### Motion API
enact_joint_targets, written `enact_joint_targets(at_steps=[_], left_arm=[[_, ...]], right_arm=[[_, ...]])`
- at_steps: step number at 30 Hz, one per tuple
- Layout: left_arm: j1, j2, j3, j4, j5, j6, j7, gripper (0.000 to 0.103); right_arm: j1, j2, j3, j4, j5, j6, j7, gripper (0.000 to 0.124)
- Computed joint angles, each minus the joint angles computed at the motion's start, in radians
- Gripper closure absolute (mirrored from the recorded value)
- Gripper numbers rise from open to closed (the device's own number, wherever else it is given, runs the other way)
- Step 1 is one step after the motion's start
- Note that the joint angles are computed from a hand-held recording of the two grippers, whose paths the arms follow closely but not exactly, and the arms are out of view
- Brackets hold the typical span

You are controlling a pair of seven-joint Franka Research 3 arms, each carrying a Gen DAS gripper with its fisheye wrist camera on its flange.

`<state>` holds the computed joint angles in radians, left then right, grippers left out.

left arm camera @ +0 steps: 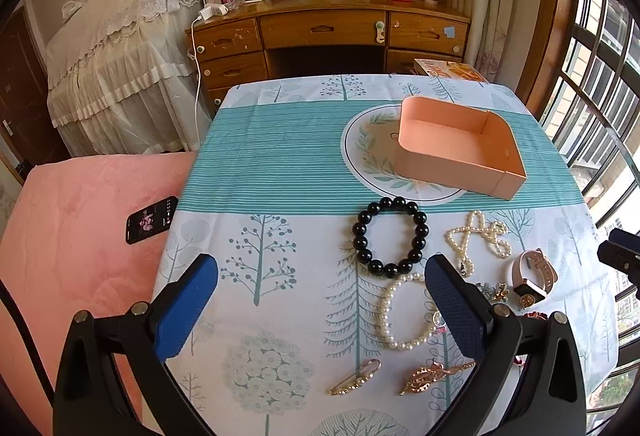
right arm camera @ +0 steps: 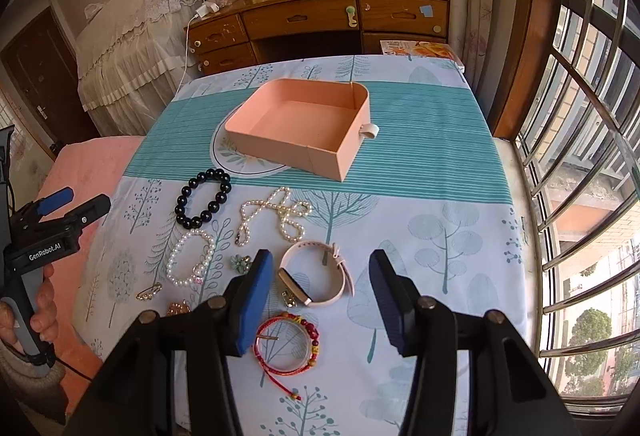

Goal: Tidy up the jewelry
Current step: 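Grasp the black bead bracelet with the left tool while the right tool grasps the pink watch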

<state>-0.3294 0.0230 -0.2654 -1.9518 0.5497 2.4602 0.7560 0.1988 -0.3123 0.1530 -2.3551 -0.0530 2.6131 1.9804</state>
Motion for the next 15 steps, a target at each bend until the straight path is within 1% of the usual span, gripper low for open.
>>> enact_joint_targets(at_steps=[2,6,10,13,15], left_arm=[[0.006,0.019,0.005,0.026,-0.023,-0.017,0.039,0.001],[0.01,0.076,0.009,0.083,-0.071,-0.049,0.128,0.001],[0.006,0.155,0.011,0.153,-0.135,-0.103,0.21,0.001],[-0.001,0.218,0.017,0.214,-0.16,-0.146,0.246,0.001],[-0.001,0.253,0.02,0.25,-0.185,-0.164,0.269,0.001]], right_arm=[[0.008,0.027,-0.023,0.039,0.027,-0.037,-0.041,0.074],[0.035,0.093,-0.067,0.116,0.132,-0.128,-0.149,0.073],[0.054,0.155,-0.069,0.162,0.177,-0.2,-0.231,0.073],[0.071,0.22,-0.07,0.194,0.225,-0.244,-0.289,0.074],[0.074,0.236,-0.073,0.203,0.245,-0.251,-0.299,0.073]])
